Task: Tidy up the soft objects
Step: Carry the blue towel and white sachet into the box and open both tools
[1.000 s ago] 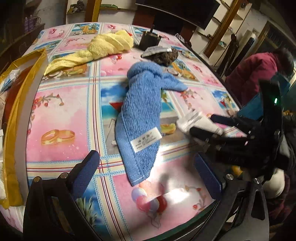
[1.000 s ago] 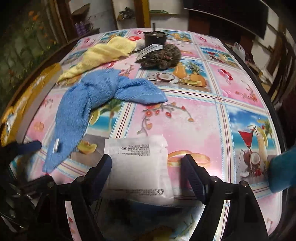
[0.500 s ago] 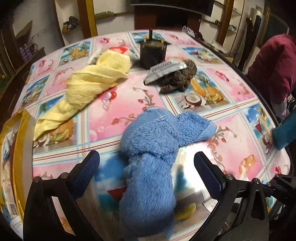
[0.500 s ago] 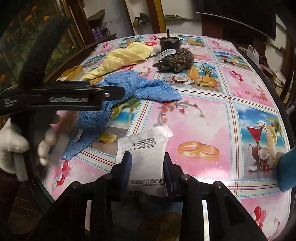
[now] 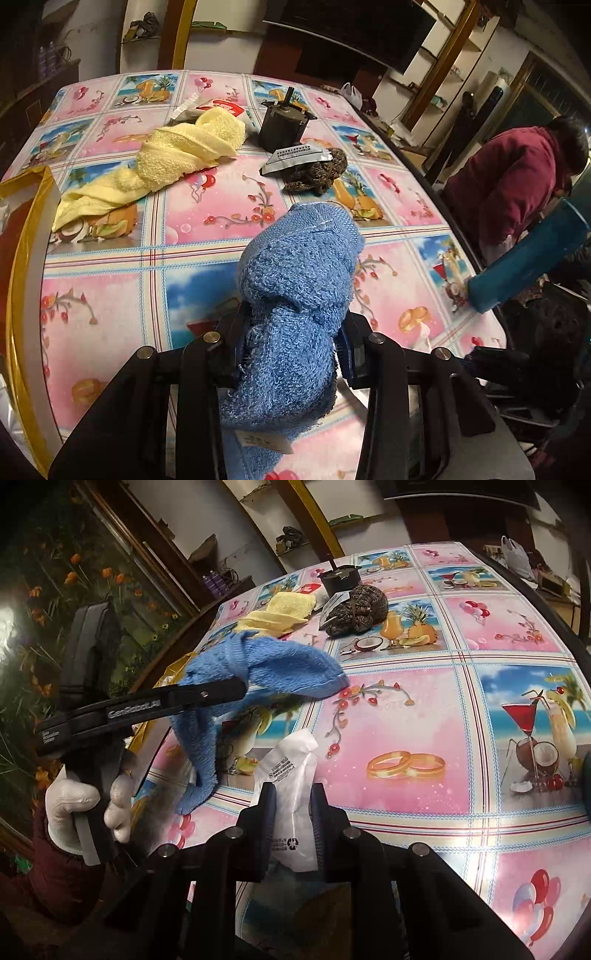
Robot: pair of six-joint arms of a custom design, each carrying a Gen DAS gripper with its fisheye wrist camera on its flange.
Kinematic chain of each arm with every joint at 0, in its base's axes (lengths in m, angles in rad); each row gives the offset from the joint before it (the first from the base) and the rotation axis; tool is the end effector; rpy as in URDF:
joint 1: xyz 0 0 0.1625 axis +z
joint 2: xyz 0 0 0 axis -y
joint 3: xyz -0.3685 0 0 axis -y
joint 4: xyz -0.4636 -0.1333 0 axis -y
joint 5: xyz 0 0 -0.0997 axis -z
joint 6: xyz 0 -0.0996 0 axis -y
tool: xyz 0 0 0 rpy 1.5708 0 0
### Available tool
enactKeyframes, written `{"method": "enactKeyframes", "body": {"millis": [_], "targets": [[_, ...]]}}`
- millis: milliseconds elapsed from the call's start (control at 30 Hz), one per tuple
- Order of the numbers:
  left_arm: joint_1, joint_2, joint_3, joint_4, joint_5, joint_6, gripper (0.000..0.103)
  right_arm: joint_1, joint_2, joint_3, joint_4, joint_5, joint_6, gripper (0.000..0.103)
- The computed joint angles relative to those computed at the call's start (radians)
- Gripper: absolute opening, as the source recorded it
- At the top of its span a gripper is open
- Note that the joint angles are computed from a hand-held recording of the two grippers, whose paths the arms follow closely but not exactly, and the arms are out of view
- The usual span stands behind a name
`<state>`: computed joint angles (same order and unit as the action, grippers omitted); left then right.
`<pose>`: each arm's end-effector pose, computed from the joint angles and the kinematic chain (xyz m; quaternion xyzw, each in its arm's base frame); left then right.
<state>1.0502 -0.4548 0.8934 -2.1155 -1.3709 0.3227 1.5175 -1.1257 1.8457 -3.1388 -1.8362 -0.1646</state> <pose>-0.2951 -0.8224 0.0410 0.4018 0.9088 -0.0623 0.0939 0.0727 -0.6500 0.2006 -0.0041 -0.9051 0.3923 0.1642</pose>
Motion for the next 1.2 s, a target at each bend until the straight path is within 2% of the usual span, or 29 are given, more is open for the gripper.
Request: {"method": "enactKeyframes", "body": {"millis": [133,233,333,533,633,733,833,933,1033,1133,1200], "targets": [[0.031,-0.072,0.049,-0.013,-0.114,-0.043,0.037,0.020,0.009,-0.007,-0.006,0.013,0.002,0.010],[0.059,-0.120,0.067,-0.046,-0.192,-0.079,0.037,0.039,0.023,-0.026,-0.002,0.026,-0.004,0.009],[0.083,-0.182,0.106,-0.108,-0.225,-0.095,0.037,0.063,0.048,-0.057,0.010,0.016,-0.014,0.009],[0.126,-0.280,0.159,-0.194,-0.208,-0.136,0.037,0.097,0.096,-0.121,0.034,0.012,-0.012,0.009],[0.151,-0.307,0.167,-0.243,-0.193,-0.164,0.037,0.124,0.123,-0.168,0.055,0.037,-0.024,0.009],[0.171,-0.320,0.164,-0.294,-0.149,-0.181,0.037,0.150,0.170,-0.245,0.105,0.080,-0.038,0.009],[0.180,-0.308,0.145,-0.320,-0.066,-0.203,0.038,0.170,0.249,-0.360,0.183,0.129,-0.044,0.009],[0.197,-0.244,0.061,-0.295,-0.016,-0.210,0.040,0.188,0.347,-0.490,0.270,0.153,-0.041,0.009],[0.211,-0.115,-0.126,-0.209,0.017,-0.206,0.040,0.205,0.469,-0.658,0.375,0.145,-0.037,0.009],[0.221,0.013,-0.326,-0.104,0.044,-0.214,0.042,0.225,0.600,-0.835,0.447,0.059,-0.054,0.009],[0.225,0.096,-0.460,-0.043,0.062,-0.207,0.049,0.230,0.689,-0.965,0.504,0.004,-0.052,0.009]]}}
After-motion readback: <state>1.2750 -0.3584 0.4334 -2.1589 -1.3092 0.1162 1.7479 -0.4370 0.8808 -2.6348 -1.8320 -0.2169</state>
